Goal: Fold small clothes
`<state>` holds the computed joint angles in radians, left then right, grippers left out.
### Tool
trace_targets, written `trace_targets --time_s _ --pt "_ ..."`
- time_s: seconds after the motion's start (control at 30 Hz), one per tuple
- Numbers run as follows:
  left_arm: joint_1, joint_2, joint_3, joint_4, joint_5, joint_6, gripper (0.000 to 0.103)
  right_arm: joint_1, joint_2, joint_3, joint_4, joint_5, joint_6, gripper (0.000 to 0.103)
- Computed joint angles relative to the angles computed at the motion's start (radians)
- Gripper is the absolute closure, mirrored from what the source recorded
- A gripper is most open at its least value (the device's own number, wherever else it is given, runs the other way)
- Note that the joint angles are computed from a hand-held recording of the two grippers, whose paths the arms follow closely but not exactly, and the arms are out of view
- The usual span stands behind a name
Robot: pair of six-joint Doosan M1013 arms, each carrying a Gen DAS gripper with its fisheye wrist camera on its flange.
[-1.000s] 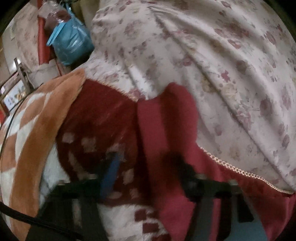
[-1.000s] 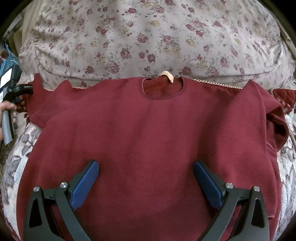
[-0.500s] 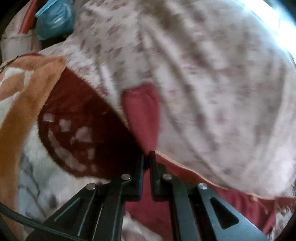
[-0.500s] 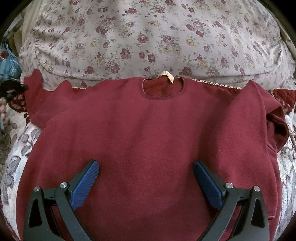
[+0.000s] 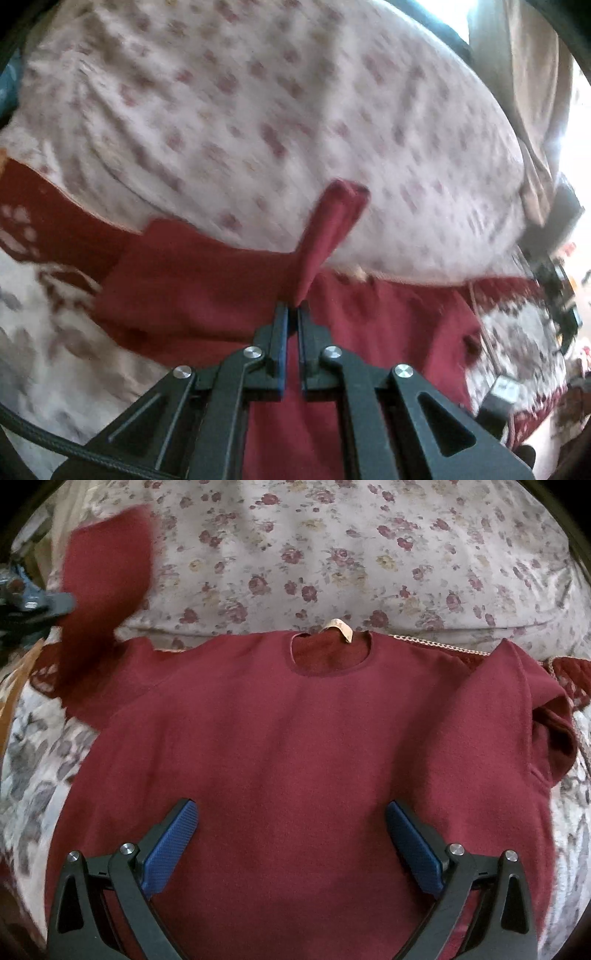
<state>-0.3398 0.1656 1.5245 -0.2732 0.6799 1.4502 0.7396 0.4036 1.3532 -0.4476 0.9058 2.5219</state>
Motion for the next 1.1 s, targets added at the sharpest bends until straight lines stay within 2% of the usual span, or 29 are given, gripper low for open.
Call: trace_targets --time_s 0.07,0.17,0.27,0.3,0.33,0.4,0.47,0.53,0.6,0.7,0.73,0.77,0.83,0.87,0.9,0.93,0.97,1.0,1.1 --pt "-0.03 0.012 0.009 -0.027 0.02 0.012 0.099 -0.001 -0.031 0.033 0.015 -0.023 -0.015 0.0" --pt "-0.077 0.035 0.018 0.031 0.046 -0.028 0.099 0.001 -0.067 0.064 0.017 -0.027 -0.049 0.0" --pt "-0.095 0.054 0.022 0.059 0.111 -0.071 0.093 -0.007 -0.108 0.096 0.039 -0.054 -0.085 0.0" --pt "-0.094 0.044 0.042 0.039 0.08 -0.061 0.086 -0.011 -0.118 0.105 0.048 -0.064 -0.091 0.0" --pt "-0.092 0.033 0.049 0.041 0.085 -0.063 0.08 -0.016 -0.132 0.116 0.057 -0.083 -0.097 0.0" --pt "-0.094 0.0 0.064 0.105 0.088 -0.119 0.043 -0.026 -0.156 0.134 0.059 -0.121 -0.087 0.0" --pt "-0.102 -0.054 0.108 0.243 0.025 -0.246 0.03 -0.036 -0.165 0.137 0.058 -0.154 -0.079 0.002" --pt "-0.107 -0.086 0.137 0.409 0.002 -0.398 0.03 -0.055 -0.151 0.111 0.106 -0.164 -0.111 0.008" --pt "-0.112 -0.094 0.154 0.578 0.021 -0.543 0.03 -0.069 -0.132 0.081 0.168 -0.161 -0.143 0.019" --pt "-0.115 -0.075 0.17 0.785 0.083 -0.692 0.03 -0.09 -0.071 0.008 0.243 -0.097 -0.197 0.031" --pt "-0.11 -0.061 0.166 0.799 0.117 -0.7 0.03 -0.096 -0.04 -0.026 0.255 -0.057 -0.216 0.032" --pt "-0.095 -0.046 0.153 0.762 0.143 -0.668 0.03 -0.101 -0.021 -0.045 0.266 -0.033 -0.236 0.034" --pt "-0.061 -0.035 0.141 0.66 0.136 -0.614 0.03 -0.105 0.026 -0.09 0.268 0.027 -0.269 0.044" --pt "-0.052 -0.033 0.138 0.644 0.131 -0.623 0.03 -0.106 0.041 -0.103 0.267 0.046 -0.279 0.056" --pt "-0.054 -0.027 0.13 0.668 0.145 -0.656 0.03 -0.106 0.053 -0.11 0.26 0.051 -0.283 0.059" --pt "-0.052 -0.026 0.127 0.674 0.148 -0.669 0.03 -0.098 0.053 -0.102 0.207 0.022 -0.264 0.064" --pt "-0.051 -0.027 0.125 0.681 0.155 -0.679 0.03 -0.092 0.053 -0.101 0.177 0.015 -0.265 0.084" --pt "-0.05 -0.025 0.122 0.691 0.161 -0.689 0.03 -0.086 0.056 -0.108 0.155 0.025 -0.278 0.097" --pt "-0.047 -0.027 0.123 0.733 0.181 -0.743 0.03 -0.077 0.032 -0.094 0.113 -0.016 -0.295 0.098"
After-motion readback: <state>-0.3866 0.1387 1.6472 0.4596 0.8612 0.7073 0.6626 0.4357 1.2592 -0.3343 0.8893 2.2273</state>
